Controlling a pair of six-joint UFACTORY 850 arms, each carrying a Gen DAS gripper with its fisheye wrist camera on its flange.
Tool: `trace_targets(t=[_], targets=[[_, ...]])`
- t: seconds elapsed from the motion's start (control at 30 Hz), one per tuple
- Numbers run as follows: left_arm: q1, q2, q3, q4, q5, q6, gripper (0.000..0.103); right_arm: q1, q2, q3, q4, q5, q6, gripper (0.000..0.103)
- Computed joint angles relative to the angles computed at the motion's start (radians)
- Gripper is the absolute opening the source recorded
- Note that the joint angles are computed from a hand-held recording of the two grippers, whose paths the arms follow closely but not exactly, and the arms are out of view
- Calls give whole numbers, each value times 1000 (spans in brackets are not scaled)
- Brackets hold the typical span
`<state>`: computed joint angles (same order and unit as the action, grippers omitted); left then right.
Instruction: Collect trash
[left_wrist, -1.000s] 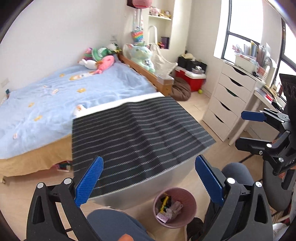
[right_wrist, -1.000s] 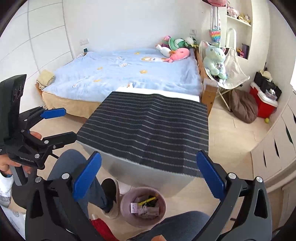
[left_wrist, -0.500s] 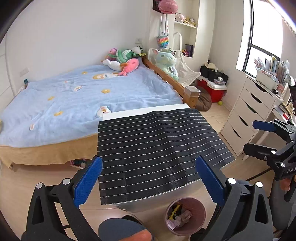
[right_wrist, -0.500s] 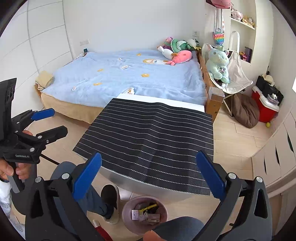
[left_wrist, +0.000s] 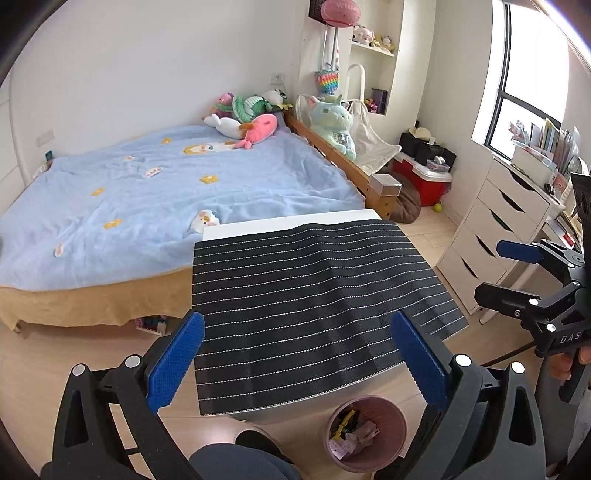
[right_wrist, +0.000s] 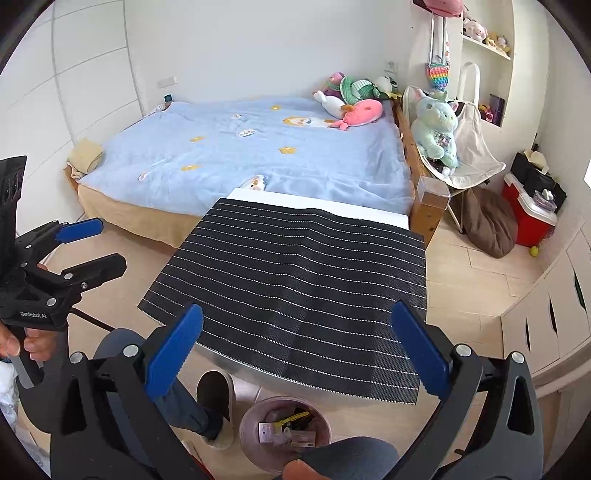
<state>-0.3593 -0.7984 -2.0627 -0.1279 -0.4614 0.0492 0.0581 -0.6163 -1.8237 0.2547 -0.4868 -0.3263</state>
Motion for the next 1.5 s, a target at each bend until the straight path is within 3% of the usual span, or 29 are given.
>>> trace_targets(t=[0.53, 1.5], targets=[[-5, -30, -39, -44, -23, 49, 97, -1, -24, -21, -77, -20, 81, 100], [-8, -36, -47, -31, -33, 35, 97, -5, -25, -14, -53, -24, 64, 100]])
